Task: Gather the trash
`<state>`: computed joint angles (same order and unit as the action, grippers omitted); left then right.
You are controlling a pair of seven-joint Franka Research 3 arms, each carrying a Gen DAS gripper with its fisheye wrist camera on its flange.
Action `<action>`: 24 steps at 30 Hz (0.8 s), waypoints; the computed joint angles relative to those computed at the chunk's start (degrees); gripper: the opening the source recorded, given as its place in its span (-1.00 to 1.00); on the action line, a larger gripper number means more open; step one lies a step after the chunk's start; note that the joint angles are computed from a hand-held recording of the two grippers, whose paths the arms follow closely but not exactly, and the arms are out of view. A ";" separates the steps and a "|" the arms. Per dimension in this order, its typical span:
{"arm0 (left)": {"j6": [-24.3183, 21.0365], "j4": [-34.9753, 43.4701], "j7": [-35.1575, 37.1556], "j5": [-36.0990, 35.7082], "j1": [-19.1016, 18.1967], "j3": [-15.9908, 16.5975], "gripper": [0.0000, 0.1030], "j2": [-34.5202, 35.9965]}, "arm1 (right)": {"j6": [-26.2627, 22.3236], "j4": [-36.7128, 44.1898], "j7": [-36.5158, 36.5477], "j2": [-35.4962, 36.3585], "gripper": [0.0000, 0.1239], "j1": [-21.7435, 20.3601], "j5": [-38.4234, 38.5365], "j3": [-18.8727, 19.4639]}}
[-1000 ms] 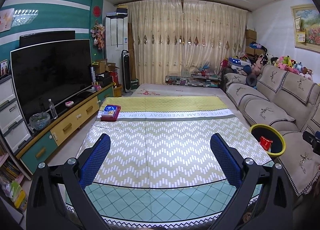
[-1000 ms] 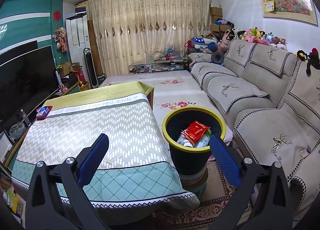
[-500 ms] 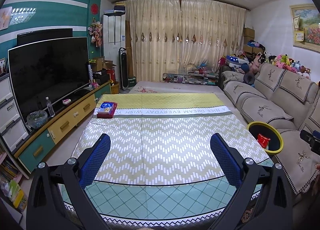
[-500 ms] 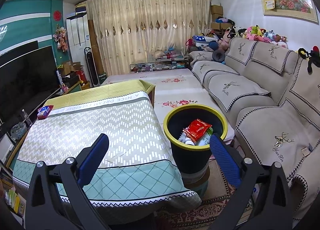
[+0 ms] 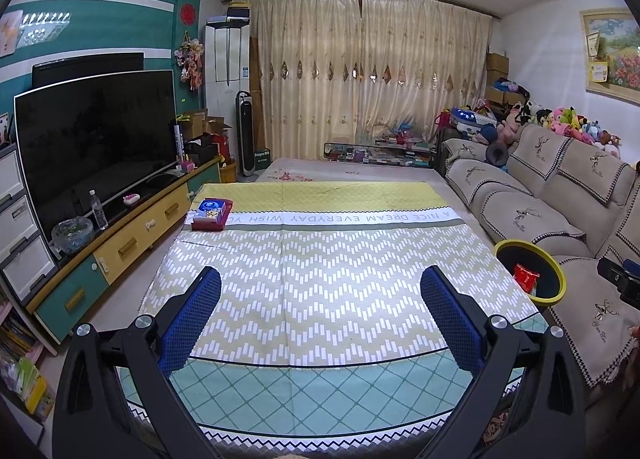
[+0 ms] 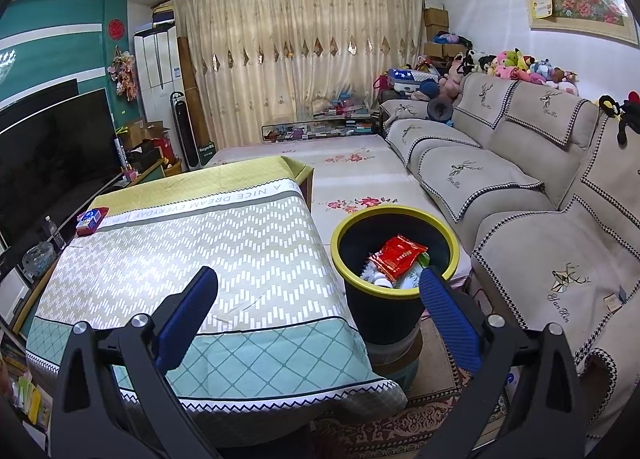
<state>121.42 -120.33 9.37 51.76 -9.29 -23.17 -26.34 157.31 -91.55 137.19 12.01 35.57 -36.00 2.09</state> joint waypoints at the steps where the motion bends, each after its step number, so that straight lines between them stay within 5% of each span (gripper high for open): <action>1: 0.07 -0.08 0.02 0.01 -0.03 0.03 0.91 0.00 | -0.01 0.03 -0.05 0.06 0.55 0.00 0.09 0.04; 24: 0.94 -0.47 0.30 -0.30 0.08 0.38 0.91 0.25 | -0.20 0.30 -0.43 0.59 0.55 0.42 0.59 -0.17</action>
